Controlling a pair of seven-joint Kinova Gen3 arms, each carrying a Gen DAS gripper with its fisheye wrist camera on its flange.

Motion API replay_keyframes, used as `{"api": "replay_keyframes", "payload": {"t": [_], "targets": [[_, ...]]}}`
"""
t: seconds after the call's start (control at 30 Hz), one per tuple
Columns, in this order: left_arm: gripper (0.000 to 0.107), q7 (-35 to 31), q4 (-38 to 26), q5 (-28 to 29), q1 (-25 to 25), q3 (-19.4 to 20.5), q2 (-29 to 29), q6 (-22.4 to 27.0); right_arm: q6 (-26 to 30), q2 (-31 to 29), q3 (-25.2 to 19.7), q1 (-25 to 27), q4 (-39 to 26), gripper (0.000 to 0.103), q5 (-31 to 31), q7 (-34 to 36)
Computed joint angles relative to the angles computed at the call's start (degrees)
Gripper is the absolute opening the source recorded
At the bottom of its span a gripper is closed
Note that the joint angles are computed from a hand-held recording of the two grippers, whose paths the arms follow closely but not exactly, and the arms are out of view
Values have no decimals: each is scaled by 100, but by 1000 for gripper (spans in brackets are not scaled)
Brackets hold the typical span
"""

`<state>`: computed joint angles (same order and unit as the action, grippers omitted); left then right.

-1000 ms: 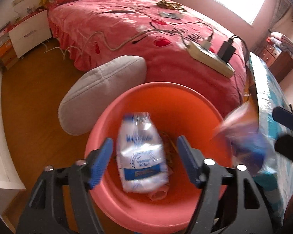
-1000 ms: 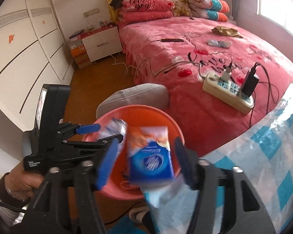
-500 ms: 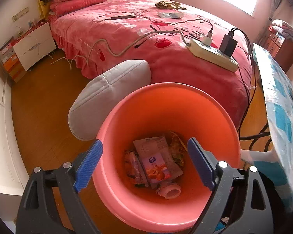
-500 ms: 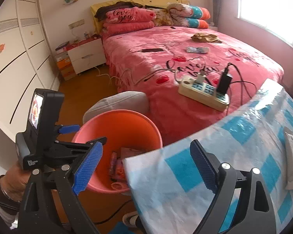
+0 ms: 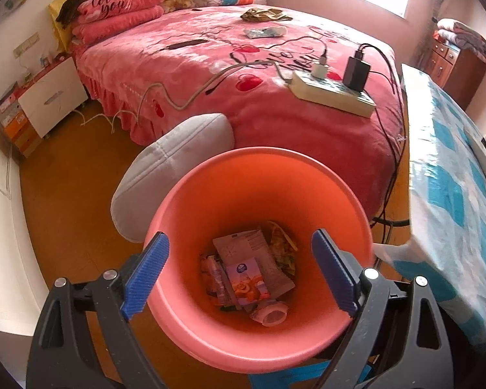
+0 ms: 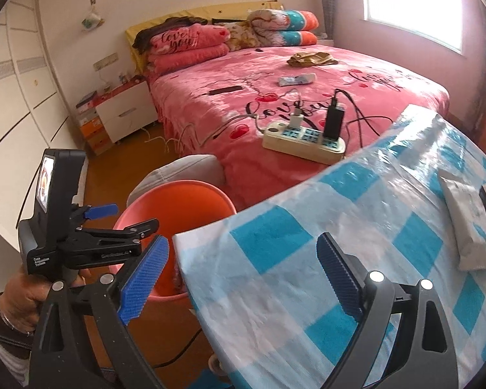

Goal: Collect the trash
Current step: 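Move both tools back over the remaining items on the table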

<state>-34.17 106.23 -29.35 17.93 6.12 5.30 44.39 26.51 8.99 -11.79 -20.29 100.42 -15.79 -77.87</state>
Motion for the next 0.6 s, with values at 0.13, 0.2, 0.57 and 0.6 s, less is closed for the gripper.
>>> {"api": "replay_keyframes", "payload": {"t": [0.13, 0.2, 0.57, 0.6], "targets": [[90, 85, -134, -173, 141, 78, 11, 193, -91, -151, -23, 175, 221, 92, -298, 198], [90, 139, -198, -249, 220, 114, 9, 283, -166, -236, -24, 266, 365, 92, -483, 360], [90, 302, -673, -682, 663, 271, 122, 867, -397, -574, 146, 689, 931, 95, -1851, 1566], [90, 303, -713, -702, 696, 275, 133, 905, -388, -597, 178, 731, 968, 95, -2014, 1713]]}}
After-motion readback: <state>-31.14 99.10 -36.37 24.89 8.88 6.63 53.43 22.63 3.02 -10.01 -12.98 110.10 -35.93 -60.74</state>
